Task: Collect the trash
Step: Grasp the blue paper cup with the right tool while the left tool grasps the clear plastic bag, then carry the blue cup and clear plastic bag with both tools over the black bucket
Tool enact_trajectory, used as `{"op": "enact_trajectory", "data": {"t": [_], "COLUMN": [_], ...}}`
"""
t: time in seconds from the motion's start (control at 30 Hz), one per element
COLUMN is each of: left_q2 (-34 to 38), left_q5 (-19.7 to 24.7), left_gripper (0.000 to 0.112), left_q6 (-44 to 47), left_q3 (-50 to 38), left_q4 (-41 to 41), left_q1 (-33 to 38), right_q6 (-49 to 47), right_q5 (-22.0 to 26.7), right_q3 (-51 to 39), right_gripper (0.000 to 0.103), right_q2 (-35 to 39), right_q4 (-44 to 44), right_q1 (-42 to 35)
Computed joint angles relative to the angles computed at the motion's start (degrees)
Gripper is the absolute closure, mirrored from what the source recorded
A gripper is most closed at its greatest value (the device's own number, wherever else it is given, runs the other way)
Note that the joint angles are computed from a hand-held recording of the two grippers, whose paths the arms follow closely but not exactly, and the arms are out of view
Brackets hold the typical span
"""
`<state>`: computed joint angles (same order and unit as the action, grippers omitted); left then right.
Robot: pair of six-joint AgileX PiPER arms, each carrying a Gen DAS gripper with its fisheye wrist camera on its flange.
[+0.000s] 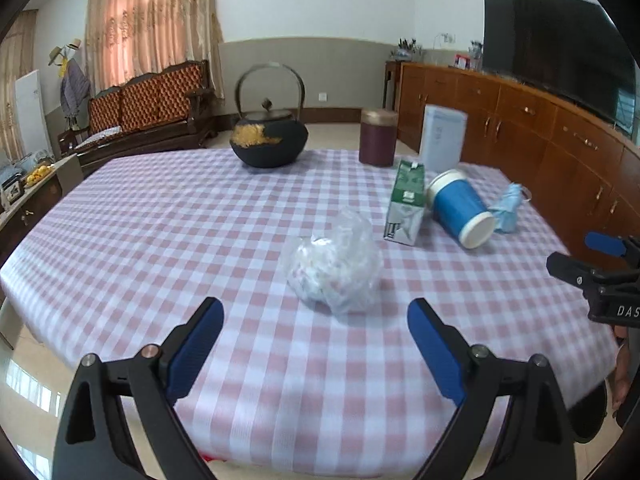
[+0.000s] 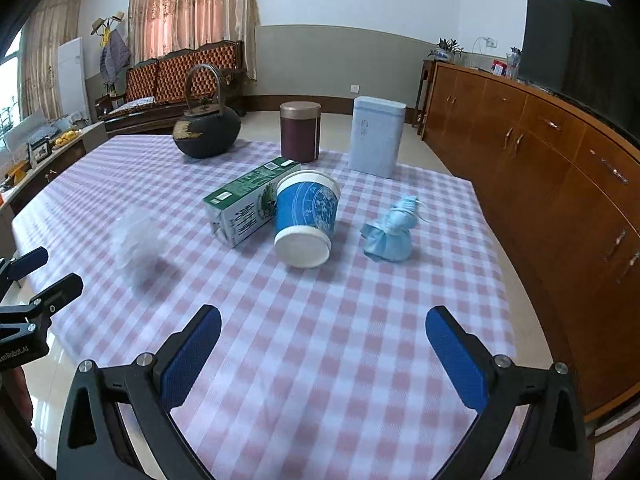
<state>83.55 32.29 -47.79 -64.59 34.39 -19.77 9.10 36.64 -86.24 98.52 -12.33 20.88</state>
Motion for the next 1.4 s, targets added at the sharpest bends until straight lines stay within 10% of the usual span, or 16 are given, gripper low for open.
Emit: {"op": "enact_trajectory", "data": {"t": [0.47,0.7,0.97,1.4], "left_q2": [14.4,18.5,18.3,5.1], "left_q5": [-0.1,2.4,0.4,1.1], "left_gripper": [0.025,0.032,0.060,0.061], "left_q6": [10.2,16.2,16.7,3.4], "left_q3": [-12.8,-18.1,-17.4,-6.6], "left_q4": [-7.9,-13.4,-14.2,-1.6], "left_q1": [3.5,3.8,3.2,-2.9], "right_q6": [-4.2,-6.8,-7.3,-2.9], "right_q5": [11.9,21.2,13.7,1.2], "right_q3": [-32.9,-47.6,-35.0,-5.0], "right_gripper": [0.010,0.031,0.044,0.045], "right_q2": [24.6,33.5,26.2,3.3], "right_q4": [5.5,8.0,9.4,4.3], "right_q1": [-0.9,-1.5,-1.9,-1.6]}}
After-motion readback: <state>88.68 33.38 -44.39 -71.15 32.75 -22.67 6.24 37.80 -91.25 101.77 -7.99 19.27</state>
